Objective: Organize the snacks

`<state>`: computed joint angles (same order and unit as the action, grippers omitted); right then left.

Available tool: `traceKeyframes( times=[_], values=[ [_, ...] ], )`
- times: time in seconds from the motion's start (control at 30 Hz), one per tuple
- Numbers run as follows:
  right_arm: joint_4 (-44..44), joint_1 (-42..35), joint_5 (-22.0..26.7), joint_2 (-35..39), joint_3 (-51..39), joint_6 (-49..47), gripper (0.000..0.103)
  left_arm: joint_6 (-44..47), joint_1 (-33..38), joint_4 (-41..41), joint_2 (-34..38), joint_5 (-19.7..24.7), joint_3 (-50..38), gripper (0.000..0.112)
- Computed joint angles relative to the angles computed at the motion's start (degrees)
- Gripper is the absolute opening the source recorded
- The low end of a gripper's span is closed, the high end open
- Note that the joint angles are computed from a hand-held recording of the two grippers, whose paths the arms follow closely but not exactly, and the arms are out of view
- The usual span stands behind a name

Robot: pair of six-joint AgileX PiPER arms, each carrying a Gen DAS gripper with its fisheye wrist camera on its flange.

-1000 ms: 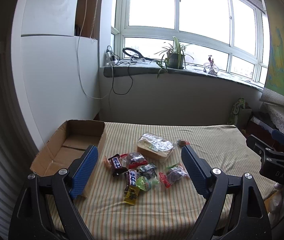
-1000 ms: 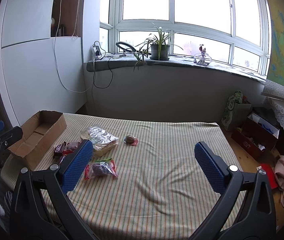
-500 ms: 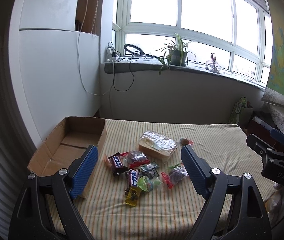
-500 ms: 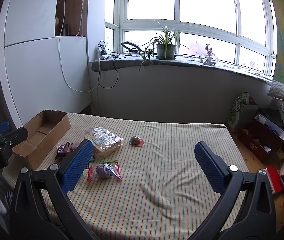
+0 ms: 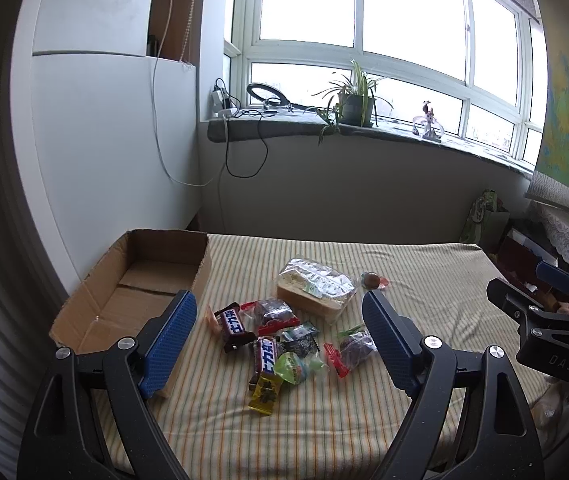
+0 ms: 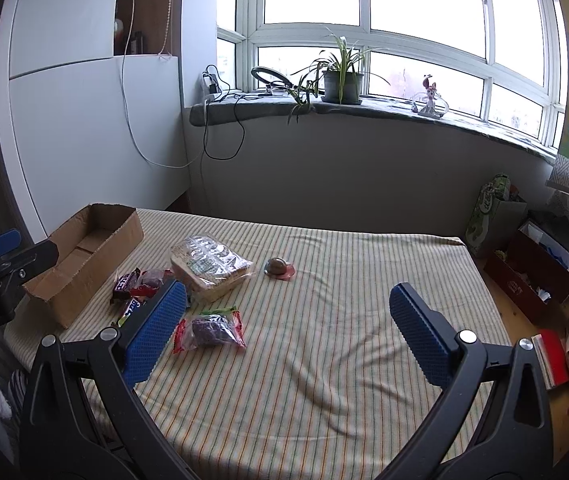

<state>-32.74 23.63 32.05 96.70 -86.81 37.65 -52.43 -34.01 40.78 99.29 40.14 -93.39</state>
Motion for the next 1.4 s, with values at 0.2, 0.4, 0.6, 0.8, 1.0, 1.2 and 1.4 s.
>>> traceKeyframes(
  times=[0.2,0.4,0.6,0.8,1.0,1.2,1.4],
  values=[
    [6.22,-1.52,-2.12,0.91,0.2,-5.86,0.102,1.0,0.53,-1.09,1.3,0.09,-0.95,0.084],
    [17.85,-4.55,-3.73,2.85,0.21,-18.45,0.09,1.63,3.26,-3.48,0.37,-1.42,0.93,0.079],
    [33.84,-7.9,-2.71,6.71,-1.47,-33.94,0.087,4.85,6.74,-8.51,-1.74,-2.95,5.42,0.069],
    [45.05,-9.35,1.2,11.87,-5.61,-44.5,0.087,9.47,8.47,-15.8,-2.55,-3.75,9.75,0.062],
    [47.88,-8.91,5.37,17.13,-11.67,-48.55,0.09,12.58,8.48,-20.49,-0.88,-4.27,12.61,0.059],
    [47.95,-8.23,11.37,24.15,-20.96,-49.29,0.096,15.76,8.14,-22.69,3.04,-5.01,11.79,0.059],
    [43.69,-6.79,17.17,32.12,-32.42,-46.81,0.096,16.94,8.1,-22.52,6.04,-5.6,9.81,0.059]
  ],
)
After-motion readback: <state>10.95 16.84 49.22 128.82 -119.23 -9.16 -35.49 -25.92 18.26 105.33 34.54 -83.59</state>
